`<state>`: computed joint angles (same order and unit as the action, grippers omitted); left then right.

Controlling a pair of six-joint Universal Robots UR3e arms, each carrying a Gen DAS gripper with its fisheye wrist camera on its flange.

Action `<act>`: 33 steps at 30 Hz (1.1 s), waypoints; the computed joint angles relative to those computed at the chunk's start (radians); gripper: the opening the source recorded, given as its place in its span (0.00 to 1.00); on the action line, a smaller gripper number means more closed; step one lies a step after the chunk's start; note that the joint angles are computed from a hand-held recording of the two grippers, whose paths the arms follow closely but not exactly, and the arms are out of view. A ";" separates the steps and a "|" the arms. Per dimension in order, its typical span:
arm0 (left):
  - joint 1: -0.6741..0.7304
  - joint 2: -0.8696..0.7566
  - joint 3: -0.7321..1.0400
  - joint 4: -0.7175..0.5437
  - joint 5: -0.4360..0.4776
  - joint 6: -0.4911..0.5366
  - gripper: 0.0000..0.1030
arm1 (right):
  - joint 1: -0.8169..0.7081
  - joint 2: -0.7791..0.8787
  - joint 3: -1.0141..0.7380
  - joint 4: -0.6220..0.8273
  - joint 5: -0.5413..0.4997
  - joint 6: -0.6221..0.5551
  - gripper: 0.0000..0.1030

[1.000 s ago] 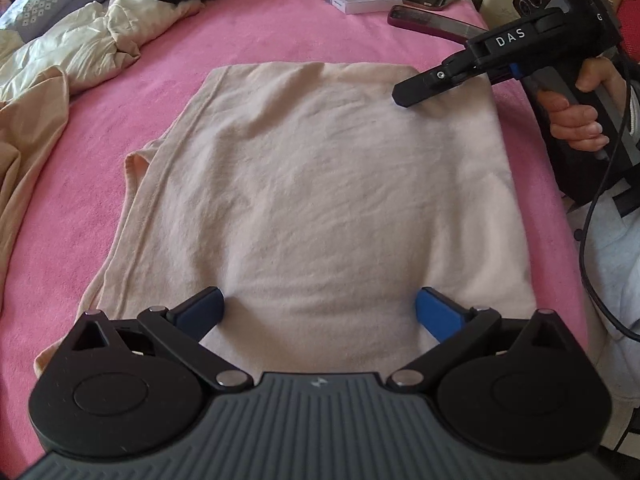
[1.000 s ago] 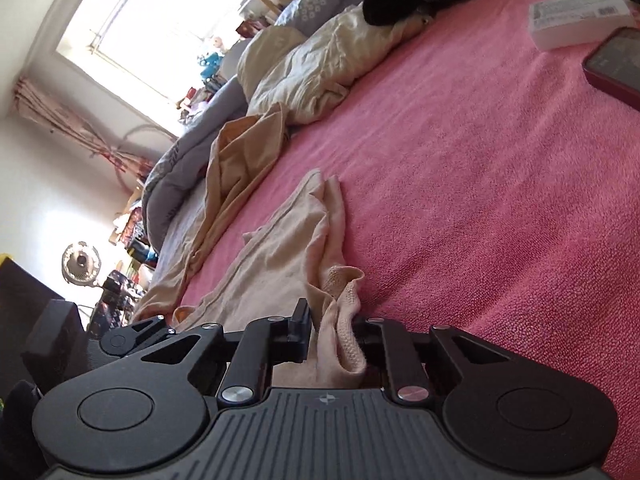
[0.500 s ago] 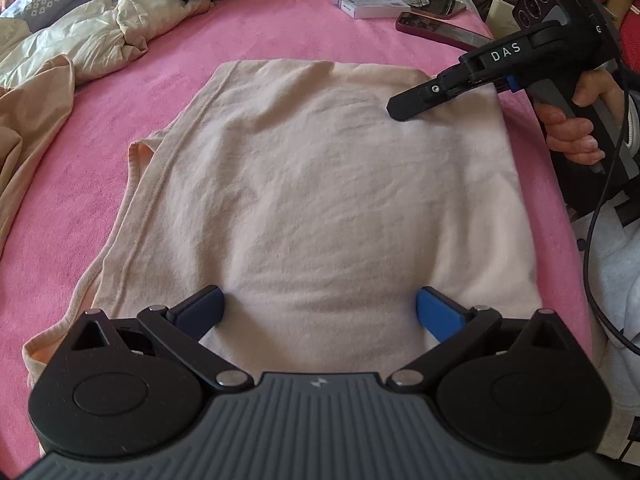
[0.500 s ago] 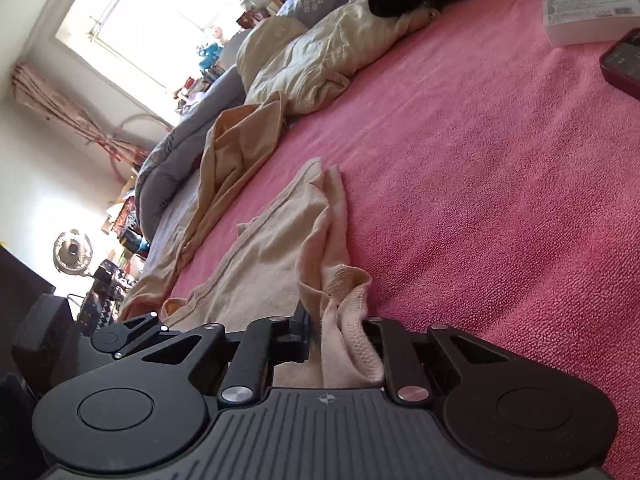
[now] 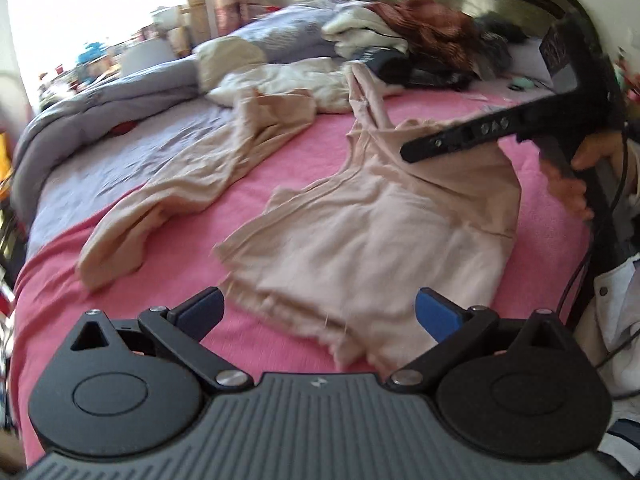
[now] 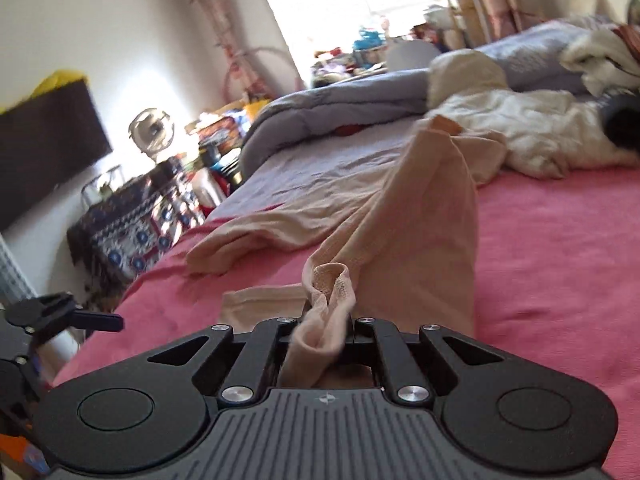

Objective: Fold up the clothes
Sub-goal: 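Fold the lifted garment edge over its body with the right gripper, then open the right gripper and release the folded garment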

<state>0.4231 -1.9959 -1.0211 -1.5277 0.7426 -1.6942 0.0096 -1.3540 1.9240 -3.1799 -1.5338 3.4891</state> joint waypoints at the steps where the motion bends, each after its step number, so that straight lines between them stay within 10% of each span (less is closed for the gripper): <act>1: 0.068 0.069 -0.096 0.005 -0.007 0.004 0.99 | 0.077 0.089 -0.078 0.005 -0.041 -0.014 0.10; 7: 0.395 0.314 -0.437 -0.033 -0.030 0.017 0.99 | 0.395 0.468 -0.375 -0.032 -0.429 -0.245 0.10; 16: 0.433 0.322 -0.560 0.065 -0.060 -0.031 0.99 | 0.422 0.345 -0.278 -0.056 -0.394 -0.331 0.13; 20: 0.389 0.323 -0.559 0.084 -0.055 -0.032 0.99 | 0.480 0.414 -0.281 -0.092 -0.438 -0.451 0.32; 24: 0.347 0.339 -0.568 0.097 -0.061 -0.022 0.99 | 0.390 0.205 -0.039 -0.168 -0.145 -0.546 0.89; 29: 0.248 0.356 -0.598 0.201 -0.125 -0.126 0.99 | 0.101 -0.222 0.344 -0.140 0.276 -0.535 0.92; 33: 0.070 0.332 -0.672 0.532 -0.161 -0.341 0.99 | -0.021 -0.356 0.429 -0.110 0.186 -0.452 0.91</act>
<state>0.4933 -1.6637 -1.6929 -0.9954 0.5818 -2.0353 -0.0114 -1.7096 2.3529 -3.2896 -1.3474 3.0375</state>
